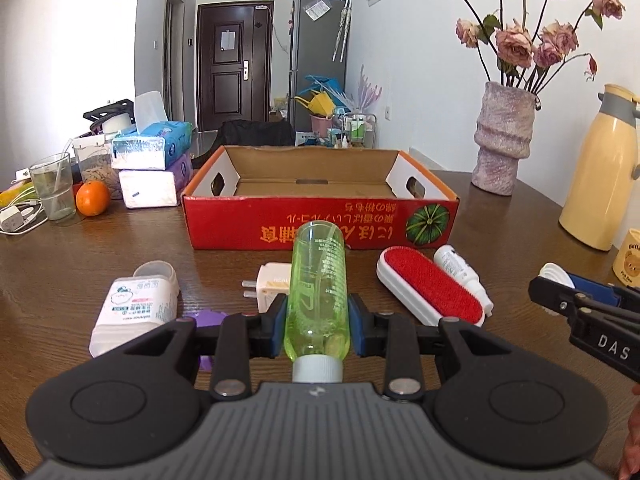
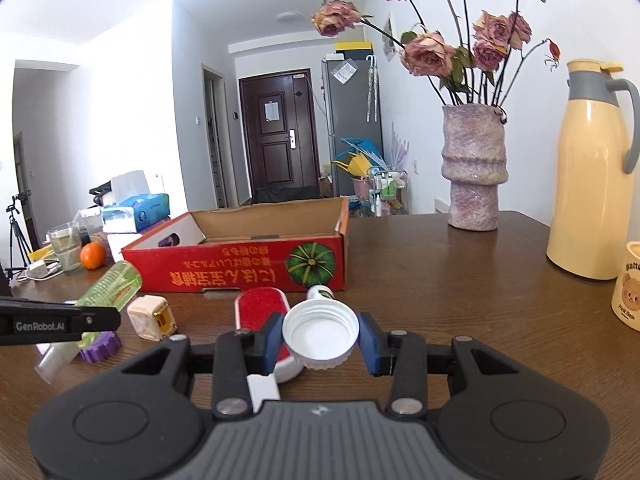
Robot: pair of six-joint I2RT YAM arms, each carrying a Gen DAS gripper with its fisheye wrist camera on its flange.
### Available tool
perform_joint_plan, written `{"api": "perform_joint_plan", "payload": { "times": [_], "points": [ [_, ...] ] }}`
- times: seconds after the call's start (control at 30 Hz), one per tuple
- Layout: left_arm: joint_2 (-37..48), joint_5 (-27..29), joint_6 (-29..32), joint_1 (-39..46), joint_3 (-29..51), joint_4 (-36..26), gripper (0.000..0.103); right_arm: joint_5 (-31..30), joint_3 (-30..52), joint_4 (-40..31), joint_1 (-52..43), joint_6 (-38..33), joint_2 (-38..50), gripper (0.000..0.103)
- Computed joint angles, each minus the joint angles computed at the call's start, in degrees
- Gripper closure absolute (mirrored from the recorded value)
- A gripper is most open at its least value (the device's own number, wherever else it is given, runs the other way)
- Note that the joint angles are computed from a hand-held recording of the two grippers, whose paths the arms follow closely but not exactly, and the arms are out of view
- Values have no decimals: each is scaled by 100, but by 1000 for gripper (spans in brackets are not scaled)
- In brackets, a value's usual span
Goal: Organize rigid objects
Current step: 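Lift the held white cap and green spray bottle toward the box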
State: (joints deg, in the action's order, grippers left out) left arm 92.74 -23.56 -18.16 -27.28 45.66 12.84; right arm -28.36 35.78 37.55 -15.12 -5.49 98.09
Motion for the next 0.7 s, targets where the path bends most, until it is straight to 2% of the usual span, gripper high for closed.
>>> {"api": "perform_joint_plan", "payload": {
  "times": [0.27,0.7],
  "points": [
    [-195,-16,82,150,282,-126,71,-9,154,-57,281,138,-161,64],
    [12,88,-74,544,837,-203,71,149,673,-55,787,422,-70,64]
  ]
}}
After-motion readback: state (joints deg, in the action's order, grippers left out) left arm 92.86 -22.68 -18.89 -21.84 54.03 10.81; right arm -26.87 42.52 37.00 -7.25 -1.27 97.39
